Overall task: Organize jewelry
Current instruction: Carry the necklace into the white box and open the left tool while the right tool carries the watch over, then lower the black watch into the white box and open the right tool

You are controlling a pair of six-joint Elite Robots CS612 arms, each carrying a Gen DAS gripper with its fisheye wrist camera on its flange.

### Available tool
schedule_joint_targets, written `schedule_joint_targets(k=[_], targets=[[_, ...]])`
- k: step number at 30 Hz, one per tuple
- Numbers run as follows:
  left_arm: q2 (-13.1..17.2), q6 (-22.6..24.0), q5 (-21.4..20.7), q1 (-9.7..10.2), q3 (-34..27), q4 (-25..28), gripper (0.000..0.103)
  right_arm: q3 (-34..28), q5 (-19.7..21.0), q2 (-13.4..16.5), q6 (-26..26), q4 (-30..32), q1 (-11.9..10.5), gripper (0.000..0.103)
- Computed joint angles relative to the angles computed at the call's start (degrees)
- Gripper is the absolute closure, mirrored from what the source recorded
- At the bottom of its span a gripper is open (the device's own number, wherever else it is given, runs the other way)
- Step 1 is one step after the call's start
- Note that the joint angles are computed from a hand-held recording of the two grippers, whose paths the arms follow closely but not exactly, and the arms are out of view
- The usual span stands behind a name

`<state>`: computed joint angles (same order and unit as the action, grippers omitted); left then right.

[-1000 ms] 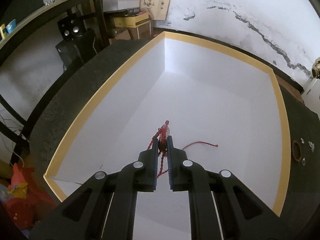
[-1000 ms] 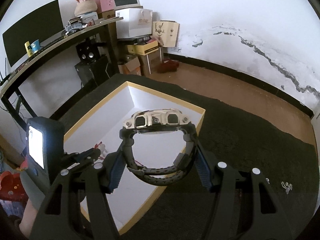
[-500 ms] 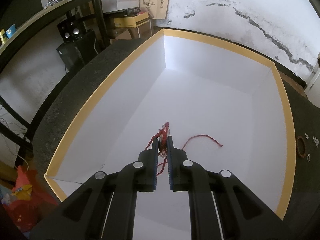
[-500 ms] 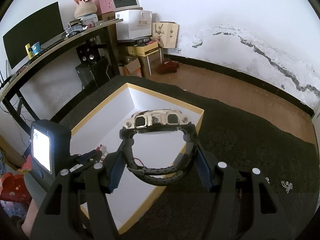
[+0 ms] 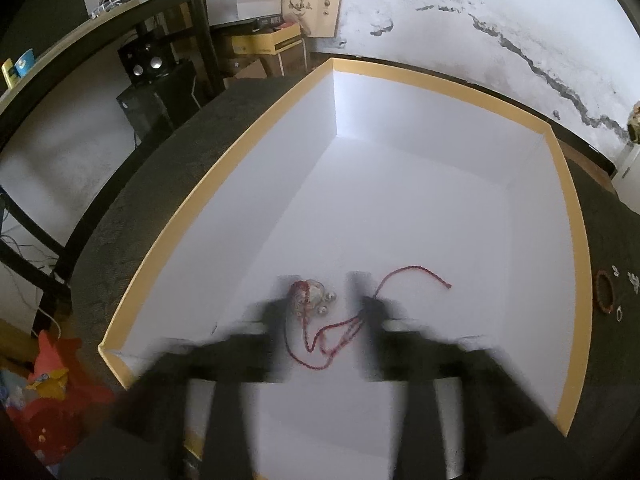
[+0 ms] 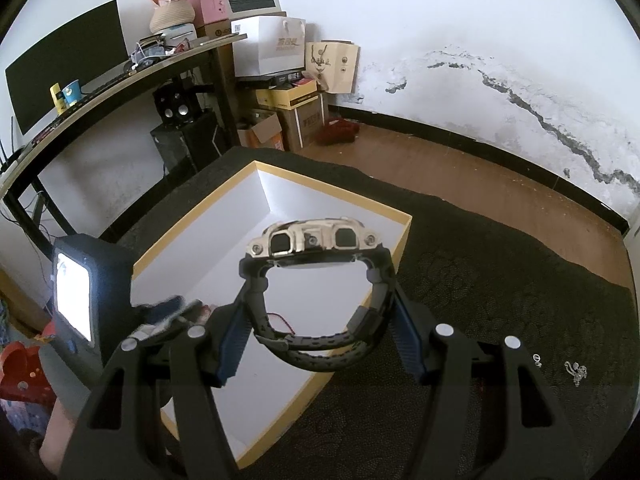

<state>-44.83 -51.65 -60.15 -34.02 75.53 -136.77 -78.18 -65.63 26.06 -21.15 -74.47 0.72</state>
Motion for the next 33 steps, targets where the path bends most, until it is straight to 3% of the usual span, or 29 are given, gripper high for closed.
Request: schedule_joint_targets(k=[1,3,14,23,33], targets=[[-0.22,-0.07,1.11,-0.27,0.60,-1.32,0.008,0.02,0.05,0.00,-0.05,0.00,-0.02,0.041],[-0.70,0.58,3.89,-0.99,1.54,-2.99,0.008,0.10,-0.04,0.02,-0.10,0.04,0.04,0.041],[-2.33,1.20,2.88,-1.21,4.00,-5.76,0.008,0.60,-2.42,0.02,-1.50,1.04,1.00,0.041],[-3.57,1.18,2.35,-1.37,6.05,-8.47,0.008,5.75,-4.61,-2.21,-1.25,2.33,2.77,0.041],[-4.76,-0.12,0.89,-0.83,8.54,-11.33,0.008,16.09,-12.01,-5.44,-2.24,1.13,6.44,0.041]])
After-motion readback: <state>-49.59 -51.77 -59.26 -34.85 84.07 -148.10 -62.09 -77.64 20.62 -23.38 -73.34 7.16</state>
